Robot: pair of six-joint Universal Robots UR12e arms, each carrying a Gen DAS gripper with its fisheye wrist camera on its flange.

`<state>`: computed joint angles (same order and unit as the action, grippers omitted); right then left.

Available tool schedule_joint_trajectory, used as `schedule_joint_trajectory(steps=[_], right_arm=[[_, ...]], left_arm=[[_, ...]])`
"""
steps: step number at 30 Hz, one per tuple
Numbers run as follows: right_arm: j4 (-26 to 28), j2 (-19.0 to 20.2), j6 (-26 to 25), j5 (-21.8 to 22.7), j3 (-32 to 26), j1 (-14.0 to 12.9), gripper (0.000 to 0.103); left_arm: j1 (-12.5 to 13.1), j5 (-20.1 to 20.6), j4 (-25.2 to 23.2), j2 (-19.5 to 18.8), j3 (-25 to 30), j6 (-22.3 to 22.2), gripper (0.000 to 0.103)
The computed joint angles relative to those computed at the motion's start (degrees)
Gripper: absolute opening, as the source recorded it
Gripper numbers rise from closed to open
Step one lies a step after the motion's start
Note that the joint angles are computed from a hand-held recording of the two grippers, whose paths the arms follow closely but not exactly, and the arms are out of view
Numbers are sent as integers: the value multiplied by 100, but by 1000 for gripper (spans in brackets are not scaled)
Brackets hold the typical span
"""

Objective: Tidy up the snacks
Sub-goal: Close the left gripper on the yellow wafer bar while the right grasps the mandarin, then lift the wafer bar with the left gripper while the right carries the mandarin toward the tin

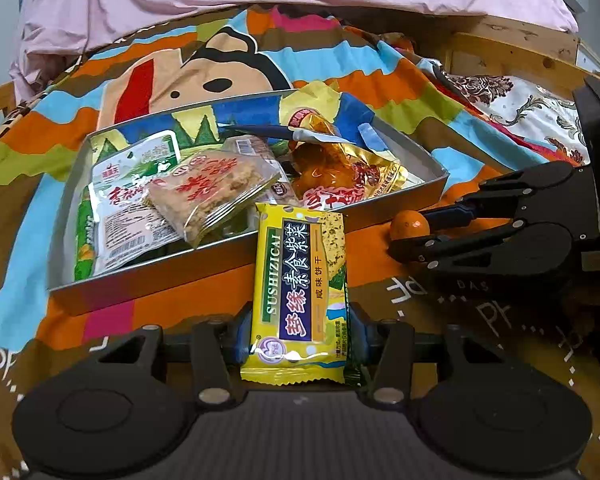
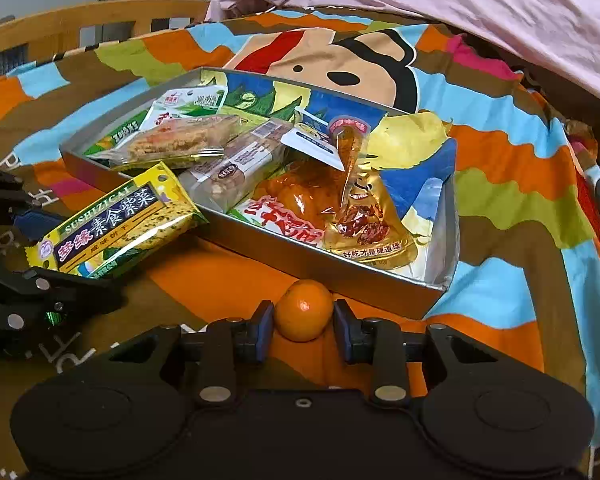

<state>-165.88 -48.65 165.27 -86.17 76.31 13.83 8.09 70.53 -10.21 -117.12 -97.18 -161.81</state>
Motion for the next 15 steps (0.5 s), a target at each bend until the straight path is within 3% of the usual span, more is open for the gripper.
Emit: schedule_joint_trajectory(steps=[15], right_arm=[[-593, -609, 417, 389, 923, 60, 34]], left_arm=[[139, -125, 256, 373, -482, -211, 51]])
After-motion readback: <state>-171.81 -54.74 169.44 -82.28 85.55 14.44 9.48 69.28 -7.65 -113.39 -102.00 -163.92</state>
